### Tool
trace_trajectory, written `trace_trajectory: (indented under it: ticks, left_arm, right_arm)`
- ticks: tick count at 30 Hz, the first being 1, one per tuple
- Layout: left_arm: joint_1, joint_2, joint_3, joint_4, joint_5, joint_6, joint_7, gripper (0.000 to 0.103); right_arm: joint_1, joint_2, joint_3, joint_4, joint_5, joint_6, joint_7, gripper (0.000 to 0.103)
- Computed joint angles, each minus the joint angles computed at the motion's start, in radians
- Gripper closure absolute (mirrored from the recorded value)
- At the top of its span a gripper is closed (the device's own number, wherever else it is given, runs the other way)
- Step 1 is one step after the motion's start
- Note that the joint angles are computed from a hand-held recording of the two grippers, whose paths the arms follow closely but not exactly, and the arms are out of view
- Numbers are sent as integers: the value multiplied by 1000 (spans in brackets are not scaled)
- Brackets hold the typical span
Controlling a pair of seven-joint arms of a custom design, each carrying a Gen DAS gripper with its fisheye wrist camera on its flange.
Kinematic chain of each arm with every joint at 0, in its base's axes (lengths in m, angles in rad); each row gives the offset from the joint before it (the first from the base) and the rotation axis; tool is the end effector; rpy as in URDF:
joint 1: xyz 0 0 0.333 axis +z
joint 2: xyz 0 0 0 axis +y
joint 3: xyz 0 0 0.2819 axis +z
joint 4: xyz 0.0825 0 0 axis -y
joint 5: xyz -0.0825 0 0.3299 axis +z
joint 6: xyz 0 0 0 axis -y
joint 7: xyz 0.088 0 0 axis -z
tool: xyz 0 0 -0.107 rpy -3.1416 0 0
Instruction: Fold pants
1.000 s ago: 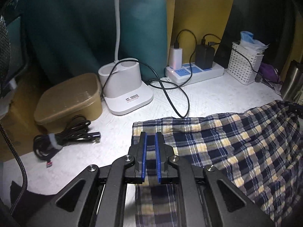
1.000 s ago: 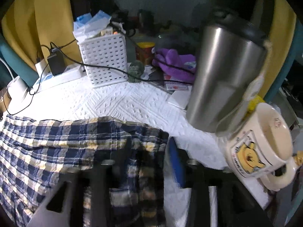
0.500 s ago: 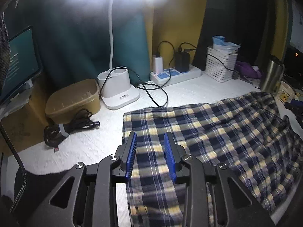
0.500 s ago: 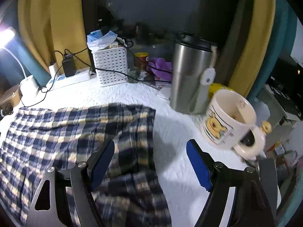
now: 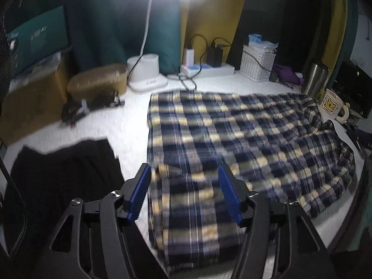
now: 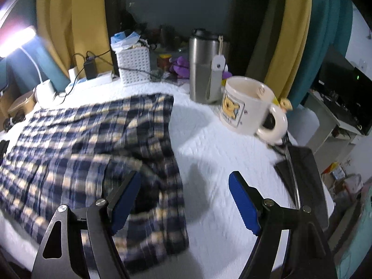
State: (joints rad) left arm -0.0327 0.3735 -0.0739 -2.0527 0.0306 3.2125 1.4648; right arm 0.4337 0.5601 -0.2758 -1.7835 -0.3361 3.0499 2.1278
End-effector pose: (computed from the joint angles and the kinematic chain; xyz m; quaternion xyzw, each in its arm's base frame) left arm 0.5929 -0.0627 0.3577 -0.6478 0.6581 -0.3027 0.2358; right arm 0.6289 0.1534 0.3367 -0.6649 0.6517 -0.2621 0.2540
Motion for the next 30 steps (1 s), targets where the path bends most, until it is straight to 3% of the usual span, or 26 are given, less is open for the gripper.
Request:
trace_trajectory:
  ticks: [3,6,7,13,15,17,21,22,23,26,28,30]
  left_arm:
    - [39,-22,-42,-63,-21,7,-4,39]
    - [10,-40,-9,-107,-15,15,-13,39]
    - [22,-44,-22,-122,-19,19,-12,39]
    - [118,-41,-122,-160,-28,36,15,39]
    - [184,-32,-192,-162,-31,30,37,39]
    - [165,-25,-174,-159,-34,23,36,39]
    - [88,-25,-99,-176,-24,65,34,40]
    - [96,-28,-108,-183,-19,72,38,54]
    - [99,-34,-110,-188,-12,71,43,73]
    - [81,-60,-92,-212,-6,76,46,93]
    - [107,-87,-118,-244,-1,108,44,94]
    - [99,-114,-109,-266,3,128,39,94]
  right_arm:
    - [-18,-35,27,-76,5,28,-22,24]
    - [-42,-54,59,-134,30,50,-54,24]
    - [-53,-53,73,-140,44,52,-67,26]
    - [-199,-37,252,-178,184,94,-188,49]
    - [-177,-37,237,-192,200,126,-199,55]
    - [-165,-41,232,-199,227,134,-213,71]
    - [-36,-59,106,-209,230,130,-209,74]
    - [-6,-63,74,-213,227,132,-202,75]
    - [35,-71,31,-220,221,135,-191,75]
    - [163,-89,-103,-242,198,148,-151,75]
    - [247,-99,-189,-256,182,153,-127,75]
    - [317,-109,-262,-271,168,163,-106,75]
